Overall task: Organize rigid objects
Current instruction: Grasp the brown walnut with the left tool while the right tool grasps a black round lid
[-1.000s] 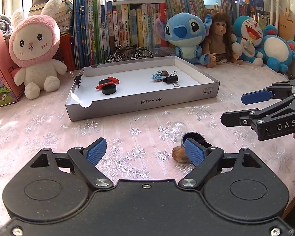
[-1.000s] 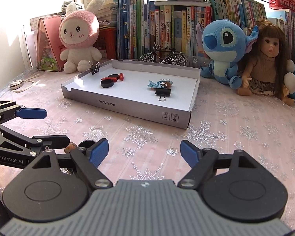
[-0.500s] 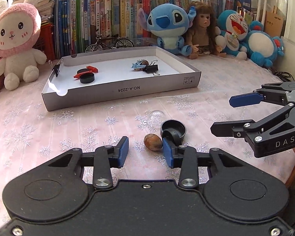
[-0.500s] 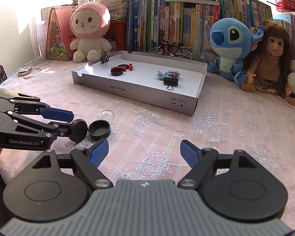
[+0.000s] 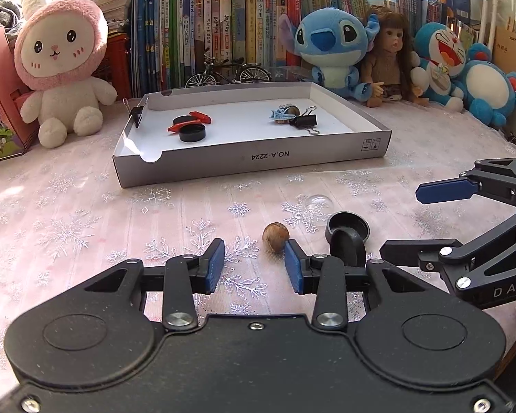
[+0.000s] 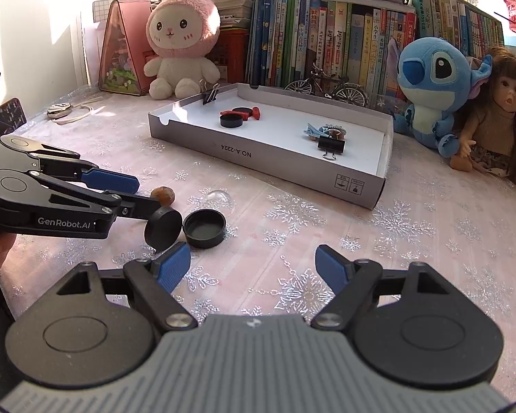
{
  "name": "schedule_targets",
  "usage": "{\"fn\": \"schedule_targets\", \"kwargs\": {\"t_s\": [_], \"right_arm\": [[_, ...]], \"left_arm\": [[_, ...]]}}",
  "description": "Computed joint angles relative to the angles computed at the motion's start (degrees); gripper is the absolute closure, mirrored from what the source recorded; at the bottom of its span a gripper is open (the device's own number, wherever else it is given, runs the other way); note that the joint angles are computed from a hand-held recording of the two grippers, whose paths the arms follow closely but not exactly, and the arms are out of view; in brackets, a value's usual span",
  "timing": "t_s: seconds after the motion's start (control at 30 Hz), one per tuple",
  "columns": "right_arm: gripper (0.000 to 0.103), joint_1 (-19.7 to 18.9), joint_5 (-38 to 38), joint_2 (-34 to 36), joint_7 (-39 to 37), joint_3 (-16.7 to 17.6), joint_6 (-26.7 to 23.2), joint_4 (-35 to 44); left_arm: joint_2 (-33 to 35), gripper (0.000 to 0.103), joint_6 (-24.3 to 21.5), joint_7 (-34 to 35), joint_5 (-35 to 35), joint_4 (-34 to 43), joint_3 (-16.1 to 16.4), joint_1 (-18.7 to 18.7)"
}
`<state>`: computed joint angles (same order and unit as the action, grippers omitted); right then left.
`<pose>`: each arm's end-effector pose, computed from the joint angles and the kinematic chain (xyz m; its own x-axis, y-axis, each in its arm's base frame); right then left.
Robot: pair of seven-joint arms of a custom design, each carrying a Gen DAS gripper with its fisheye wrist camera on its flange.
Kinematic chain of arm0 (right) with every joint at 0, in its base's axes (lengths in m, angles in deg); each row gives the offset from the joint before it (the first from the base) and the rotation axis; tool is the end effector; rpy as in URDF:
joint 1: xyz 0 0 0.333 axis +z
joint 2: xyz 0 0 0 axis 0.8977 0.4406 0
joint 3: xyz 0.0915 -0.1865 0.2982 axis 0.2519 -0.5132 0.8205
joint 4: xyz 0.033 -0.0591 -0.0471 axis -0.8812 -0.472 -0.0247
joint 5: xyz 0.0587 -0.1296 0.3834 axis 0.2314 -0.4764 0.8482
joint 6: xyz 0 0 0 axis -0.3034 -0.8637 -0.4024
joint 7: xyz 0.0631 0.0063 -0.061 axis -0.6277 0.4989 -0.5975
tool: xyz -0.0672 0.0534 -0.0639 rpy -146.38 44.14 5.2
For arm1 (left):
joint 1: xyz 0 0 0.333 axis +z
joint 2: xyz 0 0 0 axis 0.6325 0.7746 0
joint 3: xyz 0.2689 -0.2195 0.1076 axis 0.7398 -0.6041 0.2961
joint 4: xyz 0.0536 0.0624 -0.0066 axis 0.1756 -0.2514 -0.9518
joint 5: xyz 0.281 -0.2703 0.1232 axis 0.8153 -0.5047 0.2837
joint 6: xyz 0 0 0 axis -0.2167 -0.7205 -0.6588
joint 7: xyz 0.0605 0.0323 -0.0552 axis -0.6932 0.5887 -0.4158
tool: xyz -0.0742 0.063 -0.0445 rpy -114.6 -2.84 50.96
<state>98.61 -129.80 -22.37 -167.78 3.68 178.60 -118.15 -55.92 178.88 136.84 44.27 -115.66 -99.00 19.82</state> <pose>0.4657 0.4334 0.4105 0.1103 -0.9938 0.0120 -0.5891 -0.0751 -0.8045 0.5406 -0.3500 0.4101 -0.5910 -0.8065 0.0144 -0.5123 0.3615 -0.7790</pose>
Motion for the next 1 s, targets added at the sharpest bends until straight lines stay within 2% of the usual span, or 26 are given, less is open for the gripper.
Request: {"fn": "schedule_targets", "kwargs": {"t_s": [0.2,0.4,0.47,0.53,0.67,0.77,0.87,1.0], "right_arm": [[0.023,0.4,0.6,2.4,-1.3,-0.4,0.8,2.8],[0.035,0.9,0.9,4.0,-1.1,-1.5,3.0,4.7],[0.041,1.2,0.3,4.4,-0.5,-1.9,3.5,5.1],[0.051,1.6,-0.1,4.6,-0.4,-2.1,3.2,5.4],[0.065,1.8,-0.6,4.5,0.1,-2.2,3.4,5.3],[0.066,1.9,-1.1,4.4,0.6,-2.2,3.2,5.2],[0.066,1.9,-1.7,4.0,1.7,-2.1,2.7,4.8],[0.066,1.7,-1.3,3.2,1.8,-1.7,1.7,4.1]], "left_arm": [[0.8,0.067,0.7,0.0,0.1,0.9,0.0,-0.4],[1.6,0.067,0.3,-0.9,0.3,1.9,-1.8,1.2],[1.8,0.069,0.2,-1.2,0.1,2.1,-1.4,0.8],[2.0,0.070,-0.2,-1.4,0.4,2.3,-2.5,1.8],[2.5,0.078,-0.4,-1.3,1.4,2.5,-4.4,3.6],[2.7,0.086,-0.9,-1.4,2.2,2.6,-7.3,6.2],[2.3,0.086,-0.7,-1.6,2.1,2.4,-6.1,4.9],[2.2,0.086,-0.5,-2.0,2.0,2.6,-6.1,5.0]]}}
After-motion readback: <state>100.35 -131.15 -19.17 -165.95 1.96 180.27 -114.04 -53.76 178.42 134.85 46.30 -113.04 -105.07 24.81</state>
